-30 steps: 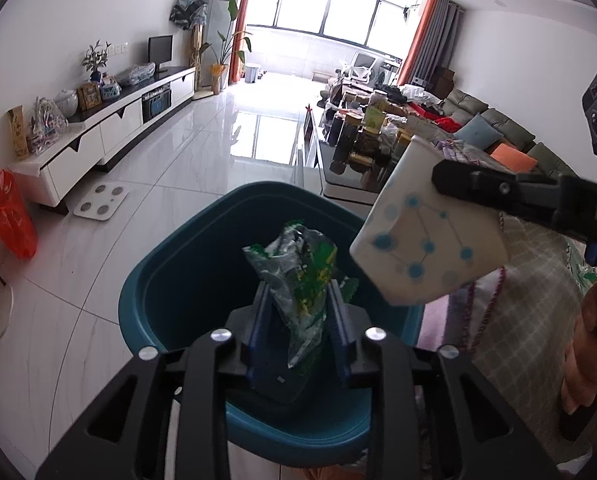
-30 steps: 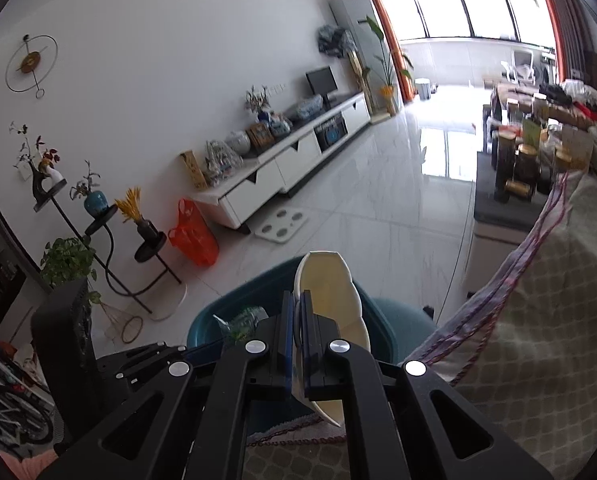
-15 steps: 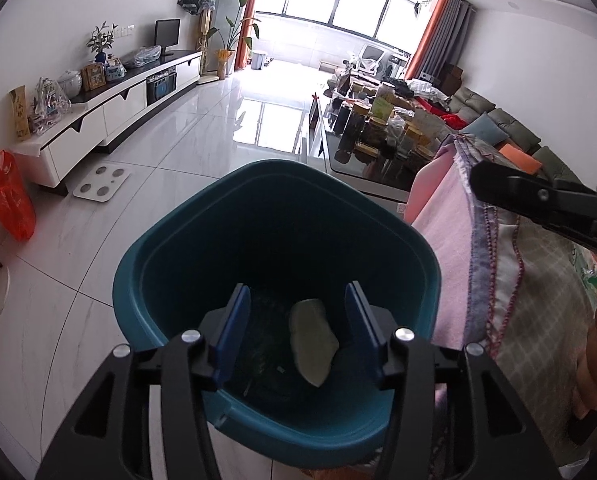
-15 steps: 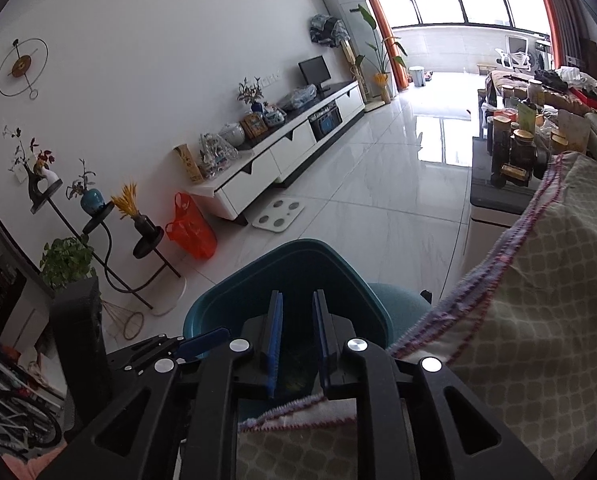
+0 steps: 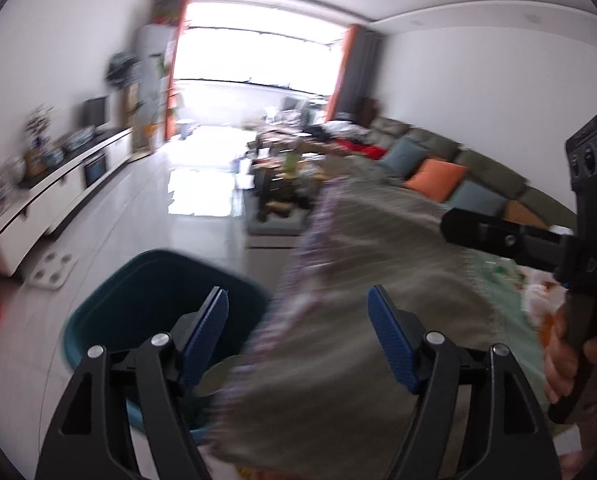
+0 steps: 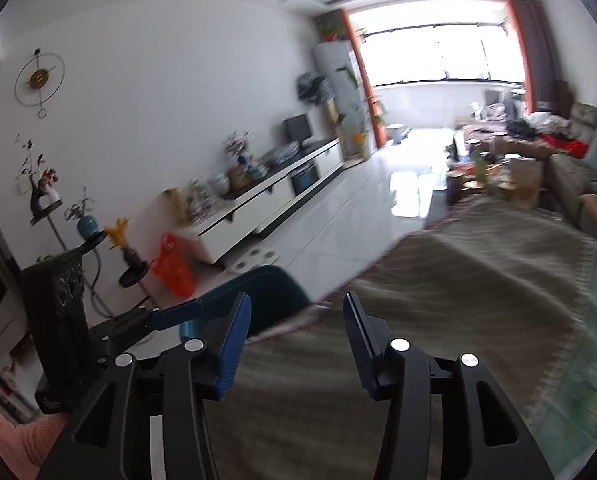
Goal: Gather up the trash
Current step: 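Grasp the white foam net sleeve with the right gripper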
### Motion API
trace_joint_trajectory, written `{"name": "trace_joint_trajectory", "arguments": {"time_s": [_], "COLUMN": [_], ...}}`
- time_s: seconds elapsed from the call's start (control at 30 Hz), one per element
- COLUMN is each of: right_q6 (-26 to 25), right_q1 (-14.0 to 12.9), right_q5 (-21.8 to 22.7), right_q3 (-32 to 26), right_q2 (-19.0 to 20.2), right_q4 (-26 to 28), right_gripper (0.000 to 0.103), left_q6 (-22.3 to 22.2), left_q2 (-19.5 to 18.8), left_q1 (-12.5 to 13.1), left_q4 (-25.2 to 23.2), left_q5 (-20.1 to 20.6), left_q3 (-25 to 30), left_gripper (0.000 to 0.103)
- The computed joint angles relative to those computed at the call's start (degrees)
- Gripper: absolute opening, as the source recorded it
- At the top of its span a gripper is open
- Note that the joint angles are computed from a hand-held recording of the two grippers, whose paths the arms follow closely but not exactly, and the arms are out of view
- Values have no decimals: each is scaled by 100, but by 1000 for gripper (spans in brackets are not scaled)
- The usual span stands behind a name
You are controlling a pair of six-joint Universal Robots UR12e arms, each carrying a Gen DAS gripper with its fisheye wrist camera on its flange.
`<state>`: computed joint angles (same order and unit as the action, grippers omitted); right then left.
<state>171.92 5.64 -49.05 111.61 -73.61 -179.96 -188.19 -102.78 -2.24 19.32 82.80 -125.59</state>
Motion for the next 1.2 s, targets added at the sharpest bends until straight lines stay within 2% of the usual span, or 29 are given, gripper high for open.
{"name": "trace_joint_trajectory", "arguments": {"time_s": [0.2, 0.33, 0.53, 0.7, 0.83, 0.97, 1.1, 1.2], "right_q6": [293, 494, 694, 860, 989, 1028, 992, 916], "right_q1": [-385, -655, -1041, -1222, -1343, -1427, -1461, -1503], "right_q5": [-345, -669, -1311, -1951, -2302, -2419, -2464, -2438], "right_q3": [597, 922, 1394, 1573, 1637, 1601, 1607, 1614], "right_q2": [-408, -639, -934, -1013, -979, -896, -858, -836], "right_q4": [-653, -946, -1424, -1662, -1695, -1581, -1497, -1445], "right_gripper": [52, 52, 54, 57, 57, 57, 57, 52], "left_q6": [289, 469, 805, 938, 935, 905, 824, 843], "left_q2": [-183, -321, -593, -799, -911, -965, -1031, -1074], "left_q1": [-382, -621, -949, -1160, -1221, -1228, -1214, -1200], "left_q4": [-82, -266, -865, -1405, -1694, -2099, -2281, -2411], "left_q5": [-729, -1017, -1486, -1595, -1716, -1804, -1929, -2063], "left_q3": [320, 485, 892, 1220, 1379, 1527, 1618, 1685], "left_gripper": [74, 73, 73, 73, 73, 73, 71, 61]}}
